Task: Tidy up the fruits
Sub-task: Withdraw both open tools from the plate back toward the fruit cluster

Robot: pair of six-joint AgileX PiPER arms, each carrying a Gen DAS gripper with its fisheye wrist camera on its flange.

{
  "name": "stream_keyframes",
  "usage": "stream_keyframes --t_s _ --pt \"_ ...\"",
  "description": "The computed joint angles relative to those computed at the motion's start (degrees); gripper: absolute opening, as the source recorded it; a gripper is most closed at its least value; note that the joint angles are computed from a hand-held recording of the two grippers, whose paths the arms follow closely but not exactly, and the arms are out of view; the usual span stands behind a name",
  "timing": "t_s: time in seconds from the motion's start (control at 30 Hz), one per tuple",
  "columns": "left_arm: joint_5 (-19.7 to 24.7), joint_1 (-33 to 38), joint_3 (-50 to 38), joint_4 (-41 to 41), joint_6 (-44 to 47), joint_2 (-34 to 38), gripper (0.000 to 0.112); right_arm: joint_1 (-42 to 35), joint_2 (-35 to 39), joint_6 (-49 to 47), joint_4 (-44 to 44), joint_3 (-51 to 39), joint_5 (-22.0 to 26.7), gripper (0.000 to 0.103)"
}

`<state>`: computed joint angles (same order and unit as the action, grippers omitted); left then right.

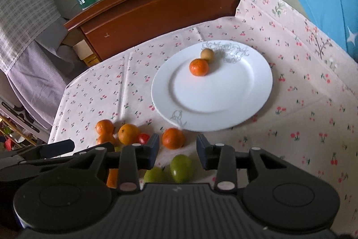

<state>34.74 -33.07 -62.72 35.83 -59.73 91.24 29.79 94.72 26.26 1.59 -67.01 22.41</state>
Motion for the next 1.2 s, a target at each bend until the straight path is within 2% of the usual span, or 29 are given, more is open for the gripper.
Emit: stream_keyframes --t_s 0.23,0.67,0.8,0.93,1.2 --pt "1.41 -0.91 4.56 4.05 -5.18 -3.94 0.083 2.44 -3.07 8.26 -6.1 4.46 -1.08 0.038" --pt "2.53 3.7 12.26 6.26 -13.7 -10.75 0.083 6.78 -8.49 16.43 -8.68 13.24 -2.75 0.039" --pt "2.83 5.7 14.57 8.08 -16.66 -12.24 0.083 8.23 -8.51 13.12 -4.14 14.78 -3.57 0.04" --pt "1.81 8.75 16.83 8.77 -18.13 -13.16 0.083 9.73 -7.71 16.95 -8.99 14.51 -4.69 0.04" --pt "-0.13 9.7 21.04 10.79 -19.12 -14.09 0.082 10.51 -5.6 16.49 -8.04 13.17 -5.15 0.04"
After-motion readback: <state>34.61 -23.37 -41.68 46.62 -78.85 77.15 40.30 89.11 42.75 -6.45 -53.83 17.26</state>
